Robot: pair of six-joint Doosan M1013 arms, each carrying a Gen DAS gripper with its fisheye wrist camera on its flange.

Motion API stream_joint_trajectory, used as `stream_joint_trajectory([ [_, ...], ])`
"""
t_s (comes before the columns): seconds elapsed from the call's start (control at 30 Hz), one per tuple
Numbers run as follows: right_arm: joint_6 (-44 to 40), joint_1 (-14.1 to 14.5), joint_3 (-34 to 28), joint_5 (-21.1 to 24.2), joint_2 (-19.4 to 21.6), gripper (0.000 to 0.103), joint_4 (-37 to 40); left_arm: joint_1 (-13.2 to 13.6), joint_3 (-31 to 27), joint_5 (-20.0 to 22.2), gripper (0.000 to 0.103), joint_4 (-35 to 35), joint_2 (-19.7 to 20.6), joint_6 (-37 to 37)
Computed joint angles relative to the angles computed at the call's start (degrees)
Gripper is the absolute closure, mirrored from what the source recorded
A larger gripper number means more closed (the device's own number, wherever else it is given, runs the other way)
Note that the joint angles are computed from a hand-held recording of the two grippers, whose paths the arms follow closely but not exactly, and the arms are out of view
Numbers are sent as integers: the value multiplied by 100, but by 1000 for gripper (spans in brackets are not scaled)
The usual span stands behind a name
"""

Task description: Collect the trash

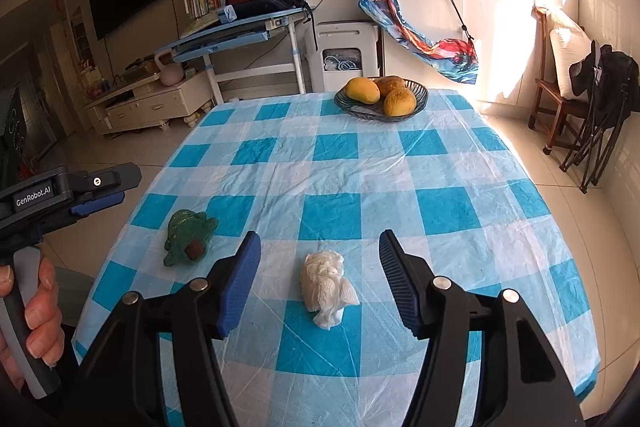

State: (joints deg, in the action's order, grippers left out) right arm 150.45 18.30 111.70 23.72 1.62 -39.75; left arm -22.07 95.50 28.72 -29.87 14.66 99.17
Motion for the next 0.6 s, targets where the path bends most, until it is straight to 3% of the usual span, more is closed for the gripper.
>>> stream_joint_trajectory([
  [0.13, -447, -3, -60, 146, 97, 40, 421, -64, -225, 584, 27, 721, 251, -632],
  [0.27, -794, -31, -100, 302, 169, 39, 785, -148, -337, 870, 25, 977, 414, -750],
  [0.4, -907, -69, -98, 379, 186, 38, 995, -267, -333, 783, 19, 1328, 419, -827],
  [0.6, -1059, -98, -103, 441, 222, 38, 1183, -304, -347, 667, 19, 1361, 434, -927],
])
